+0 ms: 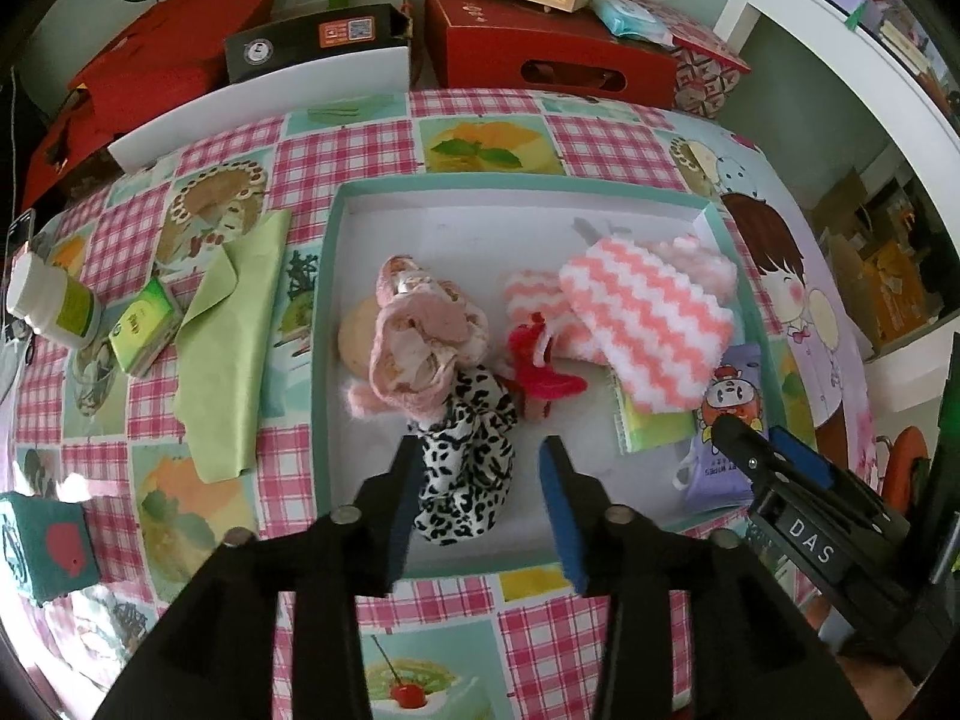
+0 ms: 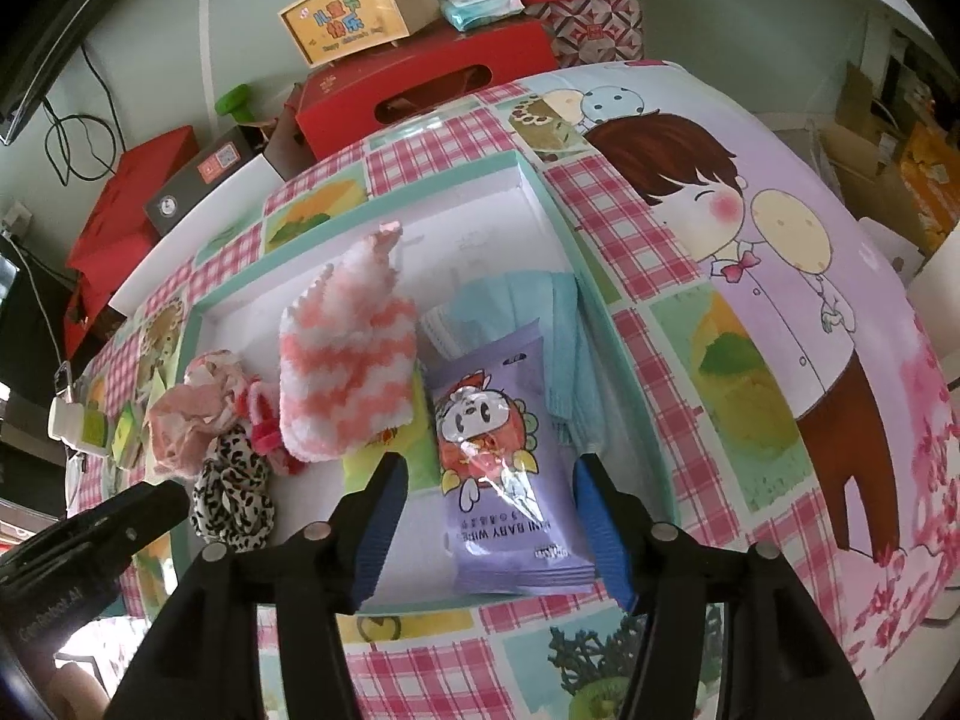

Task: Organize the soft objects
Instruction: 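Lower both items into the tray and open both grippers, then lift both open tools out of the tray toward the light-green cloth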

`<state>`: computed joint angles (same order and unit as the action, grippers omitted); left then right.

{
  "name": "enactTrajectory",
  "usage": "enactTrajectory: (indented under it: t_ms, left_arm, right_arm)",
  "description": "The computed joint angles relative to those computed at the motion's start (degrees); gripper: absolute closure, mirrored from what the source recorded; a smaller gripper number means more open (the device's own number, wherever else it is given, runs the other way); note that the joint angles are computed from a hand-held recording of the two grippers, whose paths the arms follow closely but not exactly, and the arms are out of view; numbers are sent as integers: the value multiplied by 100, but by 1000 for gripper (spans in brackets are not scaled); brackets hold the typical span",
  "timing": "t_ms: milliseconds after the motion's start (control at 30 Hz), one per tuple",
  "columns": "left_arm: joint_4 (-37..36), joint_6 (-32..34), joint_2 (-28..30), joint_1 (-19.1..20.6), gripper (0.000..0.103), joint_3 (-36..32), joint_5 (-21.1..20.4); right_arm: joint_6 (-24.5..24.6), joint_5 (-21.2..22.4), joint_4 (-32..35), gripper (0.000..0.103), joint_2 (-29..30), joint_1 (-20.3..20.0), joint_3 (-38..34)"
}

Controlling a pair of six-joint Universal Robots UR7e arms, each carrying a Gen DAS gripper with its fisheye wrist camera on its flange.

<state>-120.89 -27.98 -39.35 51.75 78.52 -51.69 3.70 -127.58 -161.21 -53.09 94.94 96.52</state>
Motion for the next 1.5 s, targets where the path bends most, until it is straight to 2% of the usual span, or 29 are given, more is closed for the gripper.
enactTrajectory:
  t_ms: [100, 133, 233, 300, 400, 467, 500, 567, 633, 800, 833, 867, 900, 1500]
  left_arm:
    - [-7, -30, -47, -10, 48, 47, 27]
    - [-2, -36, -62, -12, 41, 61, 30]
    - [-39, -46, -117, -26, 29, 137, 50]
    - [-44, -80, -161, -38, 26, 196, 100]
    - [-23, -147, -222, -34, 25, 253, 108]
    - [-1, -217, -275, -33, 20, 305, 121]
    - [-2, -239, -297, -34, 14, 332, 125]
    - [-30, -253, -351, -42, 14, 397, 137]
    - [-36, -264, -395, -48, 14, 440, 137]
    - [-74, -270, -487, -72, 13, 513, 155]
    - [-48, -276, -498, -83, 11, 521, 194]
    - [-10, -287, -501, -92, 9, 519, 235]
    - [8, -292, -515, -102, 1, 533, 269]
    - [-183, -260, -885, -198, 0, 874, 432]
  right_arm:
    - [-4, -27, 49, 38, -23, 44, 20]
    - [-10, -40, 73, 37, -27, 65, 25]
    - [-42, -76, 110, 31, -32, 116, 46]
    - [-61, -127, 153, 28, -29, 153, 56]
    - [-83, -201, 210, 24, -21, 199, 59]
    - [-103, -257, 221, 24, -20, 231, 69]
    - [-117, -286, 238, 24, -14, 239, 62]
    - [-149, -340, 251, 21, -13, 271, 71]
    - [-170, -397, 263, 14, -13, 310, 77]
    - [-239, -512, 254, 13, -11, 392, 82]
    - [-251, -569, 251, 12, -5, 416, 78]
    - [-245, -591, 260, 3, -7, 426, 77]
    - [-214, -607, 286, 0, -16, 436, 78]
    - [-118, -969, 573, 0, -67, 699, 51]
